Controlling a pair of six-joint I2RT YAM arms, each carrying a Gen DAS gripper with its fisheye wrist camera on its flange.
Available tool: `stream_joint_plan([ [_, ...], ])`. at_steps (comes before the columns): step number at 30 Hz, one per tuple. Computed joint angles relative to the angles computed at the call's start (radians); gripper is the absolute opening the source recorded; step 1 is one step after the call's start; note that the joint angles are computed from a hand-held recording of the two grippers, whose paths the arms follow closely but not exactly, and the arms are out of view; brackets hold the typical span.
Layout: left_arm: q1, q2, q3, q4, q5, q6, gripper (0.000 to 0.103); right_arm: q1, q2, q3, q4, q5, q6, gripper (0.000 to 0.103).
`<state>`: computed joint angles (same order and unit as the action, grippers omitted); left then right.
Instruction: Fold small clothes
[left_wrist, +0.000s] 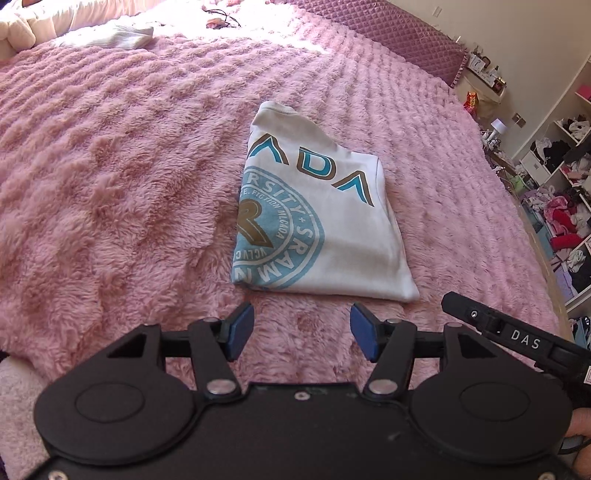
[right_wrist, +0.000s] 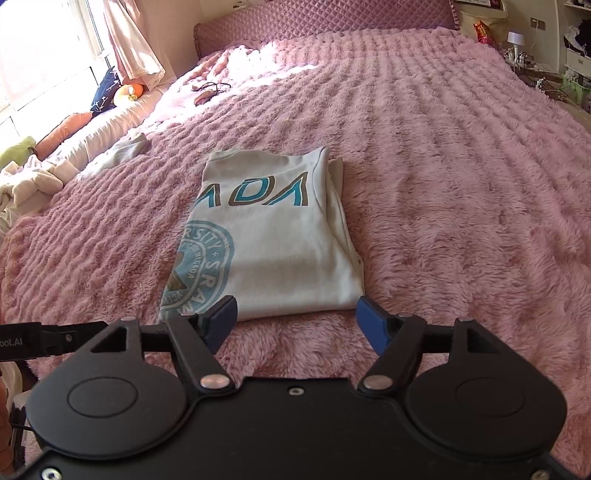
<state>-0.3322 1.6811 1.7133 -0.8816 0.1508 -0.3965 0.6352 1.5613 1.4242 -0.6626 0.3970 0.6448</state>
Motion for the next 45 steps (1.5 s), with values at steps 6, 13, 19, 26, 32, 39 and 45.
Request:
stream_joint_plan([
  [6, -0.058, -0.161, -0.051, -0.073, -0.077, -0.015, 0.071, 0.153, -0.060, 0.058, -0.144, 0.199, -0.027, 0.091],
  [13, -0.108, -0.229, 0.015, -0.222, -0.157, -0.025, 0.073, 0.251, -0.061, 0.141, -0.280, 0.266, 0.069, 0.103],
  [19, -0.128, -0.251, 0.081, -0.341, -0.191, -0.056, 0.074, 0.301, -0.014, 0.291, -0.460, 0.225, 0.179, 0.103],
  [26, -0.124, -0.246, 0.117, -0.411, -0.202, -0.085, 0.075, 0.336, 0.004, 0.340, -0.530, 0.253, 0.207, 0.103],
  [32, -0.124, -0.237, 0.142, -0.437, -0.194, -0.084, 0.075, 0.333, 0.011, 0.354, -0.545, 0.248, 0.217, 0.103],
  [39, -0.142, -0.223, 0.166, -0.448, -0.216, -0.079, 0.075, 0.336, 0.009, 0.354, -0.547, 0.255, 0.221, 0.103],
  [45, -0.162, -0.211, 0.189, -0.465, -0.257, -0.068, 0.075, 0.337, 0.009, 0.359, -0.555, 0.258, 0.220, 0.103],
])
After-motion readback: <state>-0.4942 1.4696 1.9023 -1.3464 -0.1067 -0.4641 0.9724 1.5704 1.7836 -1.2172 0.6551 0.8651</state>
